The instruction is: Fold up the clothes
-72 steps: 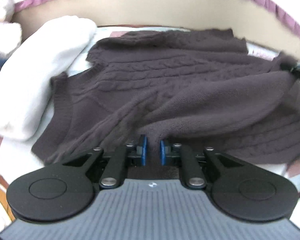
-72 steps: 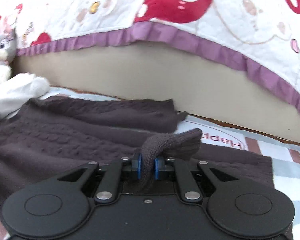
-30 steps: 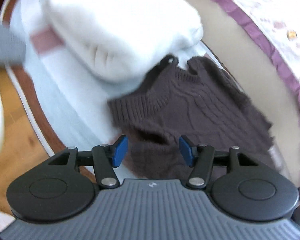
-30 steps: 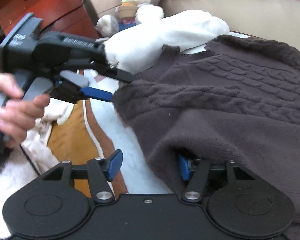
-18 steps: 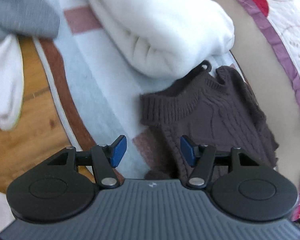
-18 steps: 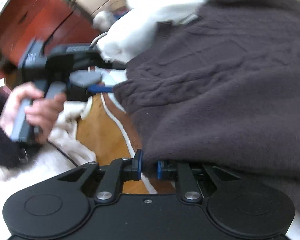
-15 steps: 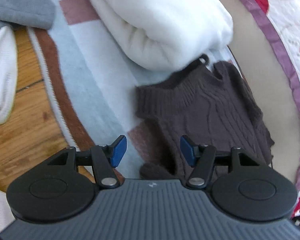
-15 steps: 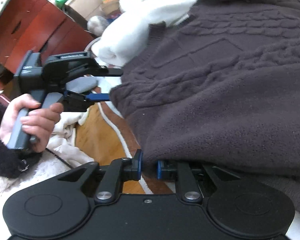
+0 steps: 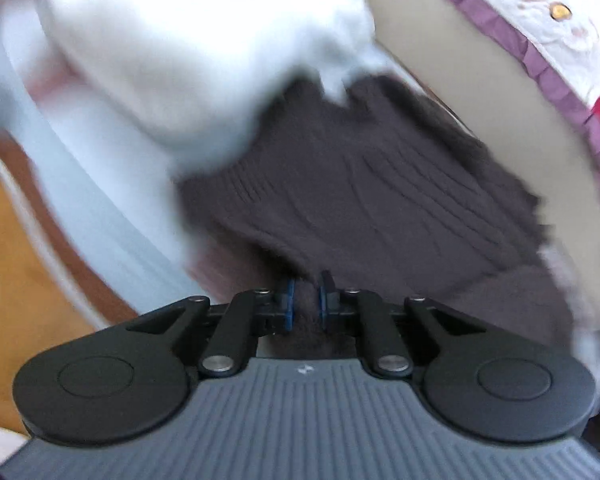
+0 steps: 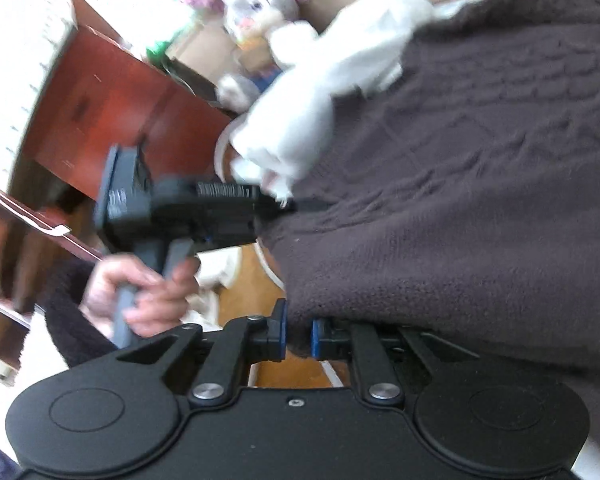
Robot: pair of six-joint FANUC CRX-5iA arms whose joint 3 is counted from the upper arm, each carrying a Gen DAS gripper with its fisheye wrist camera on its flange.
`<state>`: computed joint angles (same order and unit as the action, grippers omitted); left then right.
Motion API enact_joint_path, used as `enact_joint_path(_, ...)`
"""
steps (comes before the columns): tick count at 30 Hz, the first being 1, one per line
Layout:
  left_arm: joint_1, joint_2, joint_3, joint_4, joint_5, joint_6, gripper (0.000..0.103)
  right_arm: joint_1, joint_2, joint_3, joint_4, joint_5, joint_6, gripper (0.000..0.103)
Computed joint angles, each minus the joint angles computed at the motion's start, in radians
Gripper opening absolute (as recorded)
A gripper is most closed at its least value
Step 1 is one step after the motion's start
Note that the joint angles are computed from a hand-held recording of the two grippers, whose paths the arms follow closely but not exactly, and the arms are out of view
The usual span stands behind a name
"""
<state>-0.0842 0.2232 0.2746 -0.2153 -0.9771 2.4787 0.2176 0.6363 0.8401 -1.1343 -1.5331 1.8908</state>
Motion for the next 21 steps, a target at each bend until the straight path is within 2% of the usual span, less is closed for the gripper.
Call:
enact_joint_path(1,-0.030,0.002,0.039,-0.070,-0.058,0.016,0.009,-0.004,0.011,0.017,-0.009,-0.015,-0.007,0.012)
enact_joint_path(2,-0.043,0.004,0.050,-0.088,-0.087,0.031,0.009,-0.004,0.021,0.035,-0.013,-0.035,-0.017,0.012)
enact_joint_path(4,-0.048,0.031,0.078,-0.071,-0.163,0.032,0.009,0.008,0.034,0.056,0.007,-0.062,-0.035,0.012)
enact_joint_path(8,-0.041,0.138,0.209,-0.064,-0.359,0.035,0.010,0.085,0.016,0.012,0.180,-0.043,-0.073,0.012)
enact_joint_path(10,-0.043,0.170,0.256,-0.079,-0.425,0.062,0.011,0.075,-0.010,-0.033,0.167,-0.017,-0.111,0.017)
enact_joint_path(11,-0.041,0.152,0.232,-0.079,-0.396,0.080,0.012,0.054,-0.019,-0.046,0.128,-0.018,-0.131,0.021)
enact_joint_path(13,-0.036,0.061,0.113,-0.063,-0.221,0.105,0.029,0.008,-0.035,-0.053,0.090,-0.027,-0.154,0.035)
enact_joint_path(14,-0.048,0.034,0.082,-0.082,-0.159,0.102,0.033,-0.015,-0.042,-0.053,0.077,-0.032,-0.163,0.036)
enact_joint_path(16,-0.069,-0.005,0.037,-0.105,-0.052,0.078,0.042,-0.047,-0.091,-0.101,0.125,0.017,-0.151,0.037)
enact_joint_path(19,-0.081,0.027,0.059,-0.013,-0.014,-0.097,0.058,-0.104,-0.193,-0.226,0.239,0.125,-0.160,0.038)
enact_joint_path(21,-0.082,0.054,0.073,0.071,0.004,-0.222,0.059,-0.131,-0.260,-0.317,0.343,0.208,-0.213,0.038)
